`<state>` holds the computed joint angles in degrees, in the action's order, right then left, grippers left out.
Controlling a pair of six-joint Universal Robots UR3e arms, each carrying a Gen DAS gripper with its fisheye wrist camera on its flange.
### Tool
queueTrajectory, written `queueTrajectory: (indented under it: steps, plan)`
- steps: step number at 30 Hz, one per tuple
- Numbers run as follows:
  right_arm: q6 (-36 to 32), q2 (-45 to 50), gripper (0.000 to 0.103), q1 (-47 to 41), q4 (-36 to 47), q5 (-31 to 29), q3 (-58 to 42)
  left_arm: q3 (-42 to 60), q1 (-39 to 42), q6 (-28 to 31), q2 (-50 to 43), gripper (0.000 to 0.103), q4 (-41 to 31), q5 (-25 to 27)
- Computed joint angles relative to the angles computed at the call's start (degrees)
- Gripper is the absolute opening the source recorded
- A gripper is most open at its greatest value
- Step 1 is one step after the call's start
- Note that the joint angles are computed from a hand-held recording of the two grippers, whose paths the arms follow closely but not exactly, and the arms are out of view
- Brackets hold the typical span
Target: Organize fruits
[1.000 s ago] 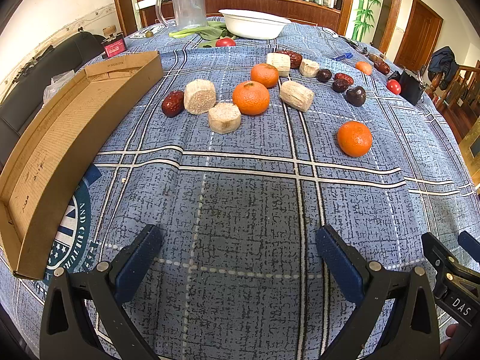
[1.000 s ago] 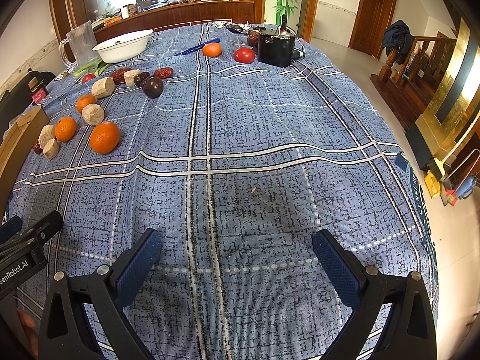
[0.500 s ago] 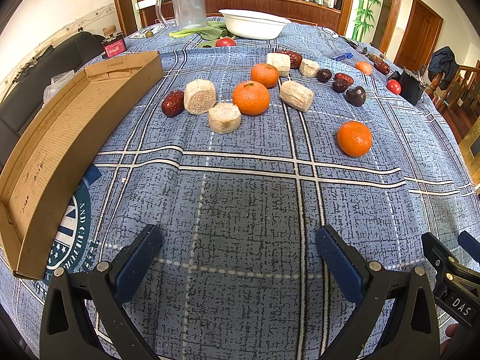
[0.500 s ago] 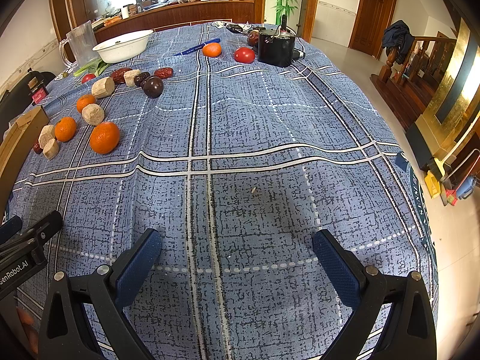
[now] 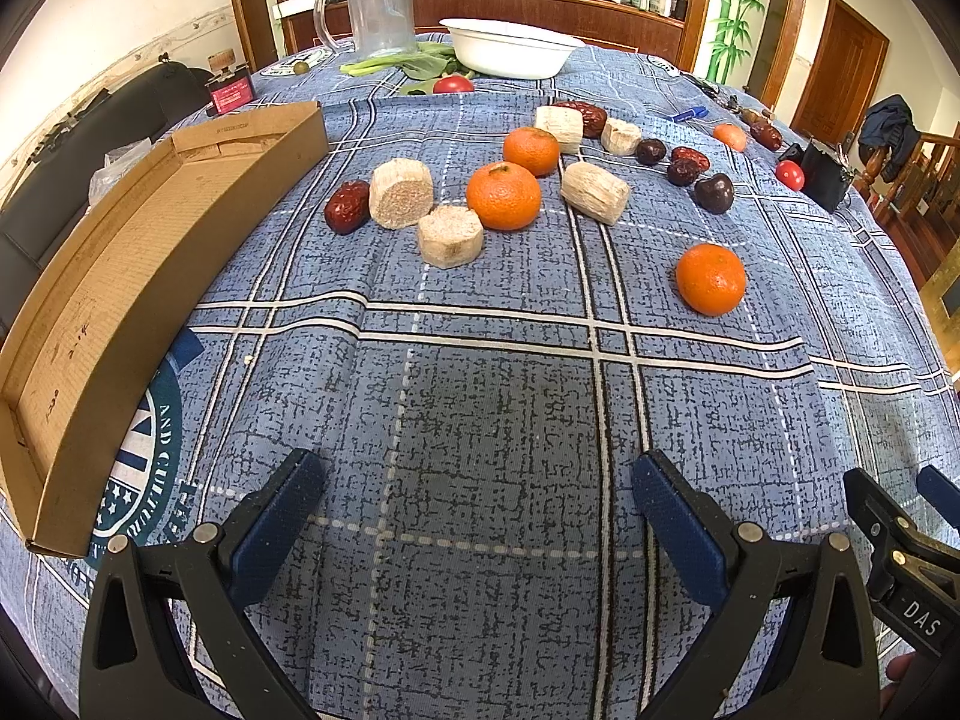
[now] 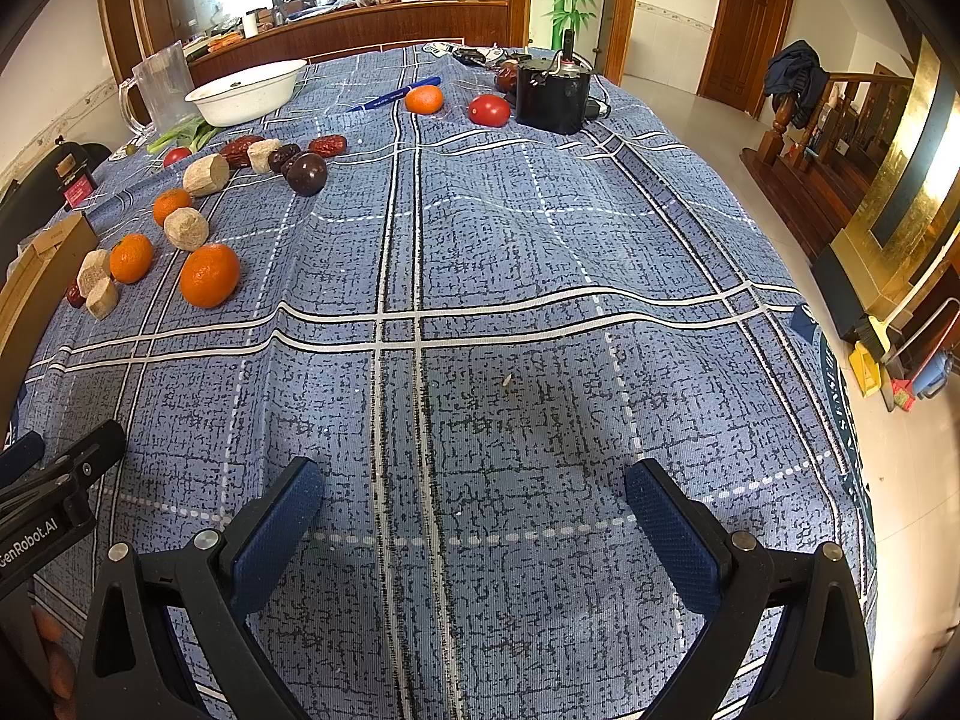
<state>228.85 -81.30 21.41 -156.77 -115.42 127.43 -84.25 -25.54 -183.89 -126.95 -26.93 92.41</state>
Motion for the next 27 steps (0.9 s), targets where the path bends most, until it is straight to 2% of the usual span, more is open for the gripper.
queueTrajectory:
  steps: [6, 12, 18, 23, 27]
  plan:
    - [0.05, 0.15, 0.102, 0.07, 0.06, -0.06, -0.14, 0.01, -0.01, 0.2, -0.11, 0.103, 0.12, -0.02]
    - [0.17, 0.31, 0.102, -0.29, 1.26, 0.03, -0.92, -0.65, 0.76, 3.55, 0.77, 0.103, 0.28, -0.31]
    - [0.62, 0.86, 0.102, 1.02, 9.97, 0.32, -7.15, -2.53, 4.13, 8.37, 4.08, 0.103, 1.53, -0.79]
    - [-1.13, 1.06, 0.102, 1.86, 8.95, 2.77, -10.15, -5.42, 8.39, 10.74, 8.25, 0.103, 1.0, -3.54]
    - [-1.26, 3.04, 0.102, 4.02, 10.61, 1.69, -14.89, -8.45, 10.4, 12.07, 10.97, 0.103, 1.73, -5.21]
